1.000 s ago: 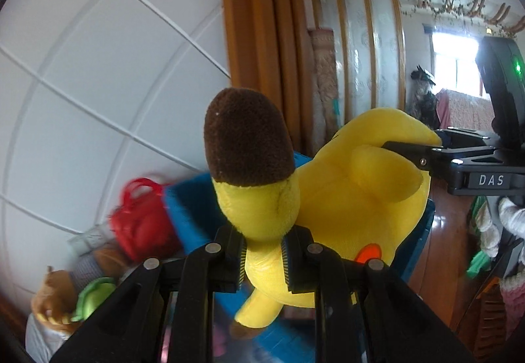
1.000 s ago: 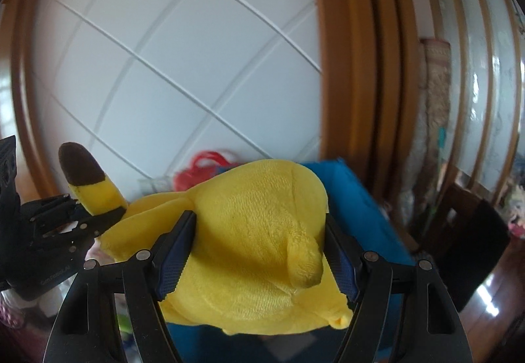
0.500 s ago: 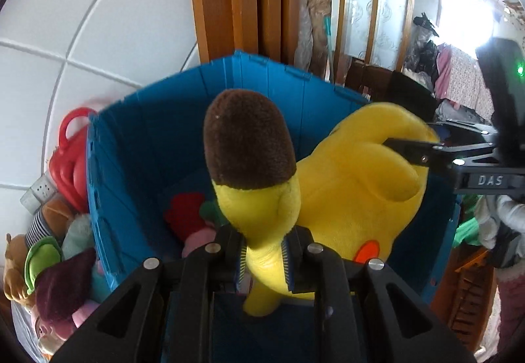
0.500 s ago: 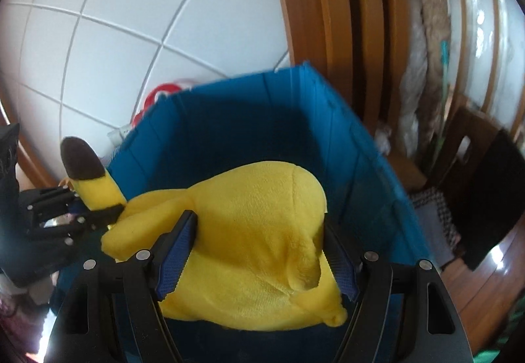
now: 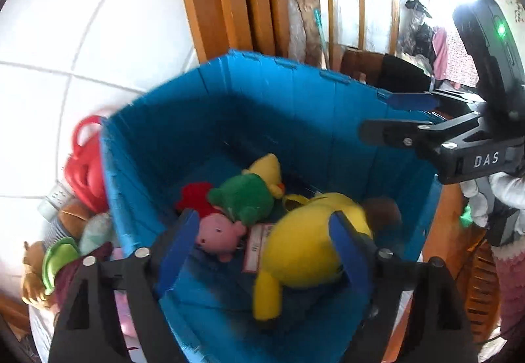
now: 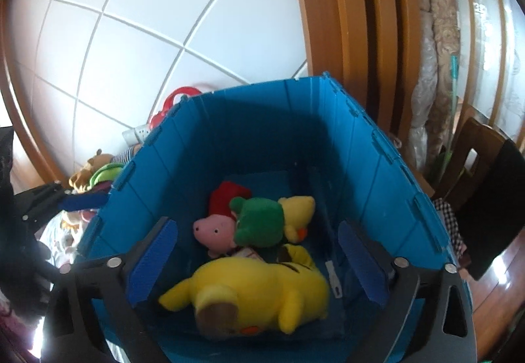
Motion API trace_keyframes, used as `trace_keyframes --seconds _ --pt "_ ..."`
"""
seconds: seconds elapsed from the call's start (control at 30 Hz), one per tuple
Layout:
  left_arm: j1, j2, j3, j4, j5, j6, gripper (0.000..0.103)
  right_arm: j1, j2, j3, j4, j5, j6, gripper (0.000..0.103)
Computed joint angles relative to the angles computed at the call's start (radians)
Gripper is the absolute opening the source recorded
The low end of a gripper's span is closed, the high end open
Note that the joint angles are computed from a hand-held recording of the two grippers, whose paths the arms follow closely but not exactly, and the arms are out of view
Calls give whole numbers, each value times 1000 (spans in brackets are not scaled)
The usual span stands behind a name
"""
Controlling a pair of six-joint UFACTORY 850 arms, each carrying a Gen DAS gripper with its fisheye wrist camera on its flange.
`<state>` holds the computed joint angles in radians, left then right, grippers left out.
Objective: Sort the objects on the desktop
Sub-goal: 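Open both tools dropping the Pikachu plush into the crate, then move both open tools back over the plush pile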
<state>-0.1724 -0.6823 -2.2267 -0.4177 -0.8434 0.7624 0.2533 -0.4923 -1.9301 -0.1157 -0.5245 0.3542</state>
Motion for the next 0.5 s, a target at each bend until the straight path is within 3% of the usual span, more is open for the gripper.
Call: trace_keyframes --seconds 0.13,0.27,0.5 --pt "38 51 77 -35 48 8 82 34 65 97 -105 64 126 102" --pt "86 155 242 -100 100 54 82 84 110 167 -245 85 290 102" --pt "211 329 513 -285 167 228 82 224 177 272 -631 109 688 102"
